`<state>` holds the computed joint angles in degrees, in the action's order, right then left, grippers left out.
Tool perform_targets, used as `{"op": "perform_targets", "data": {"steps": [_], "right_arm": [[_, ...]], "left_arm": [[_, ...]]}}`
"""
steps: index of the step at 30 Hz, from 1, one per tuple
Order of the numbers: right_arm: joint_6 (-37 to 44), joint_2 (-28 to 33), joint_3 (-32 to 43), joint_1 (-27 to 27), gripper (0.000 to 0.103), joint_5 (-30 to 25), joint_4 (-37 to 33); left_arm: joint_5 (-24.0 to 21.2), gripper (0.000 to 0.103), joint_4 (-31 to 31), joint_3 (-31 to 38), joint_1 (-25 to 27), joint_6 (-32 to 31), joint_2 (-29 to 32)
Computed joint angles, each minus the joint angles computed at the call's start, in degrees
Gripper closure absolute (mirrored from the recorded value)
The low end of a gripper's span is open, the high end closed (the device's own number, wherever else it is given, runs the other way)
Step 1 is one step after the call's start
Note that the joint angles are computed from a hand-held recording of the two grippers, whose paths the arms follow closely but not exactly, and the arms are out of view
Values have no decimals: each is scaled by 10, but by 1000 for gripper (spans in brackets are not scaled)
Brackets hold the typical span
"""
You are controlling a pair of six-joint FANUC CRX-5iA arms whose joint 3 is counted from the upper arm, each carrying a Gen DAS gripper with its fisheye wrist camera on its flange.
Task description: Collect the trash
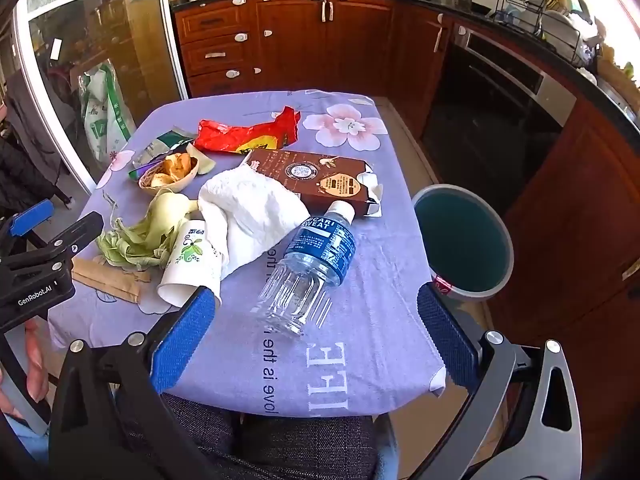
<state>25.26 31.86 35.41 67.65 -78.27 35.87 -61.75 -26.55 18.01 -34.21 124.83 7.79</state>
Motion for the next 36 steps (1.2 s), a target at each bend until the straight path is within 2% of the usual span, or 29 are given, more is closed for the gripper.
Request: {"op": "perform_targets", "data": {"steps": [7, 9, 36], "right_arm": [[2, 0, 4, -2, 6, -5, -1], [2, 1, 6, -2, 6, -6, -2], [12, 13, 26, -8, 6, -16, -17]], "left_arm": [[-7, 4, -9, 11, -8, 0, 4], [8, 4, 5, -9, 8, -14, -9], [13, 4, 11, -20, 13, -27, -15]]}}
